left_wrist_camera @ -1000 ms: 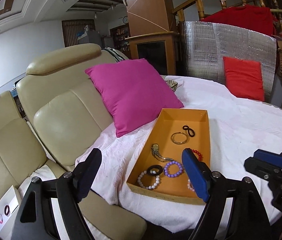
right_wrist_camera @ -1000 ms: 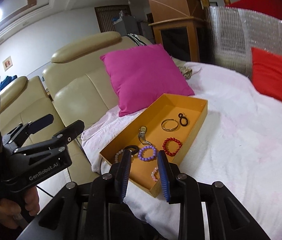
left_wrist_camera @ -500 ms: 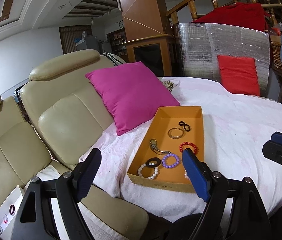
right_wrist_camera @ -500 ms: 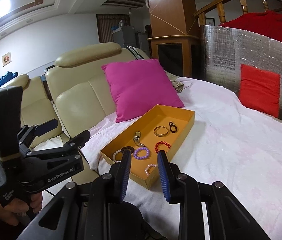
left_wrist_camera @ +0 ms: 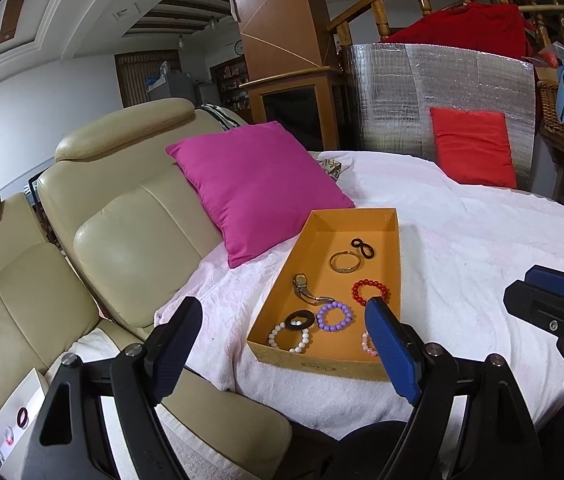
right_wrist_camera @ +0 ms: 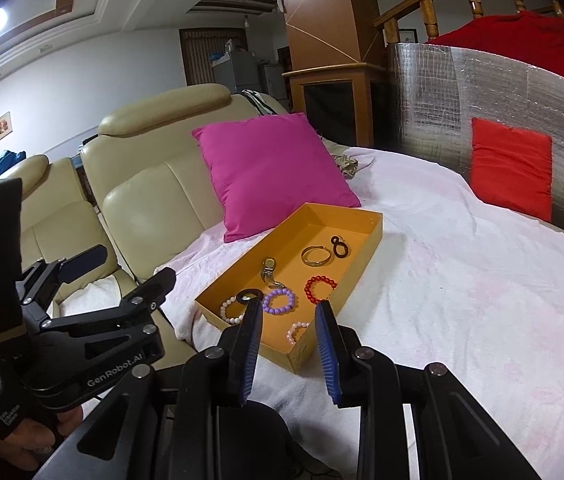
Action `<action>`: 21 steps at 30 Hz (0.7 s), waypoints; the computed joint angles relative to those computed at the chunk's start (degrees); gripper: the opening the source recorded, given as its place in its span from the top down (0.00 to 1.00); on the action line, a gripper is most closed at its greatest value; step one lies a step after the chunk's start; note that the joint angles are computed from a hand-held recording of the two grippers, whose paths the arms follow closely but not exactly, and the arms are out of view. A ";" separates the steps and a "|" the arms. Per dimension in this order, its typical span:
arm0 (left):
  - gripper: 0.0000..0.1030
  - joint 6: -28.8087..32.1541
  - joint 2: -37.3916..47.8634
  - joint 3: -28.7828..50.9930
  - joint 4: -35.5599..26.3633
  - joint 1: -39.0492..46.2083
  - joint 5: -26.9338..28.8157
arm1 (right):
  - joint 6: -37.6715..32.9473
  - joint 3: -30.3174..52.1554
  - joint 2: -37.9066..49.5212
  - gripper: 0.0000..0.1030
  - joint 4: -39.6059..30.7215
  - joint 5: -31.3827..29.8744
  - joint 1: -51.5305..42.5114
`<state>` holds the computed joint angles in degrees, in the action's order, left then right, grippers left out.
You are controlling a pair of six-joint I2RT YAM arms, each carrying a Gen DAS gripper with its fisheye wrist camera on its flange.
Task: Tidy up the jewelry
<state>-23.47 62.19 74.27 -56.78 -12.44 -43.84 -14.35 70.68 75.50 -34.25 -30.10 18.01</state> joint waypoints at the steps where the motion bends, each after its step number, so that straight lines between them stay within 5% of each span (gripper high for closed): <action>1: 0.19 0.01 0.02 -0.04 0.01 0.12 0.05 | 0.04 0.00 0.05 0.70 0.06 0.06 0.04; 21: 0.18 -0.21 0.13 -0.09 -0.30 0.28 0.02 | -0.10 0.17 0.66 0.70 0.18 -0.55 -0.24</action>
